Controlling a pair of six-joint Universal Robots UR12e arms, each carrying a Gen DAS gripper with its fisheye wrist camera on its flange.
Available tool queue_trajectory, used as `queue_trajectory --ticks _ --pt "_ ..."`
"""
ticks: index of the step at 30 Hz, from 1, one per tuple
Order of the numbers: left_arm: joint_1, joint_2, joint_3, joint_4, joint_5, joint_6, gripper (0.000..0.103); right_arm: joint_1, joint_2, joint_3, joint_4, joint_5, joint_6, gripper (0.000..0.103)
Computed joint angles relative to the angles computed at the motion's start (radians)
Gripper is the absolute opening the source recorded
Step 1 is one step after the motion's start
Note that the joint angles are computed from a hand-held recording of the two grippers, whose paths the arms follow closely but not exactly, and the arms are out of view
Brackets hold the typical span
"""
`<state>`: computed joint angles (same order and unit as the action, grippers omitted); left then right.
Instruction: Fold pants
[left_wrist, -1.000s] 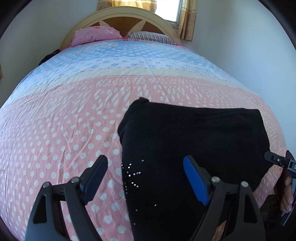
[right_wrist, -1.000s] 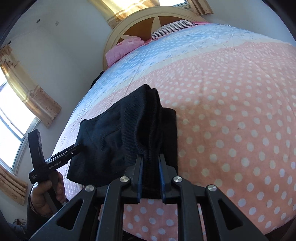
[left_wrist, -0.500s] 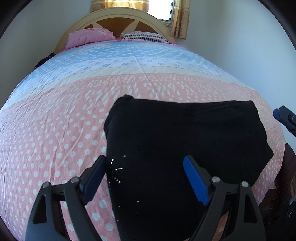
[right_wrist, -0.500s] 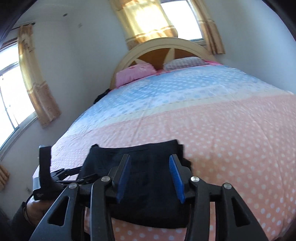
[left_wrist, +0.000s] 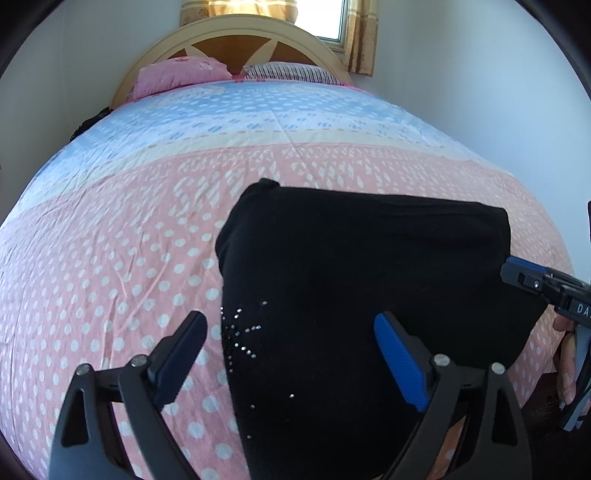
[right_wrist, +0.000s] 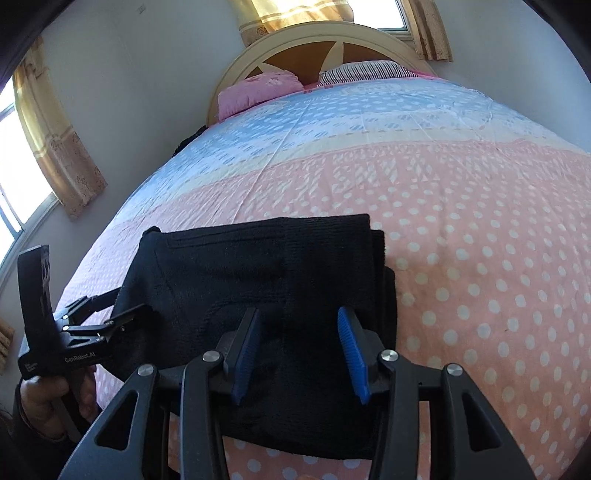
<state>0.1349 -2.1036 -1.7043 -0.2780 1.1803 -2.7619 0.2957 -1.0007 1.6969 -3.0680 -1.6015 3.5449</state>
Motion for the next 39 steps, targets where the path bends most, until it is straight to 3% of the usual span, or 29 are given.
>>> queue_trajectory --ticks 3,7,16,19,21,24,28,30,35,37,39 --pt "-0.003 -0.001 -0.002 0.012 0.011 0.006 0.094 0.024 -0.004 0.002 -0.007 -0.064 -0.026 0.046" --pt "-0.005 0.001 -0.010 0.026 0.024 0.011 0.099 0.037 -0.016 0.024 -0.022 -0.095 -0.047 0.046" --pt "-0.006 -0.001 -0.010 0.014 0.025 0.017 0.101 0.045 -0.027 0.007 0.100 -0.113 -0.119 0.046" --pt "-0.007 0.002 -0.013 0.014 0.025 0.022 0.101 0.028 -0.039 0.010 0.055 -0.079 -0.076 0.046" --pt "-0.010 0.001 -0.013 0.010 0.026 0.024 0.101 0.025 -0.034 -0.004 0.017 -0.106 -0.063 0.046" --pt "-0.014 0.002 -0.015 0.013 0.031 0.031 0.101 0.019 -0.010 -0.048 0.023 -0.139 -0.056 0.046" --pt "-0.015 0.006 -0.018 0.016 0.032 0.040 0.101 0.004 0.017 -0.086 0.083 -0.153 0.020 0.046" --pt "-0.016 0.005 -0.018 0.016 0.032 0.038 0.101 -0.005 0.018 -0.083 0.104 -0.120 0.035 0.037" --pt "-0.014 0.004 -0.019 0.012 0.021 0.039 0.101 -0.026 0.006 -0.045 0.108 -0.073 0.074 0.036" --pt "-0.012 0.006 -0.019 0.008 0.018 0.038 0.101 -0.036 0.011 -0.033 0.068 -0.036 0.103 0.037" --pt "-0.009 0.011 -0.026 0.025 0.017 0.036 0.101 -0.028 0.010 -0.036 0.069 -0.059 0.081 0.037"
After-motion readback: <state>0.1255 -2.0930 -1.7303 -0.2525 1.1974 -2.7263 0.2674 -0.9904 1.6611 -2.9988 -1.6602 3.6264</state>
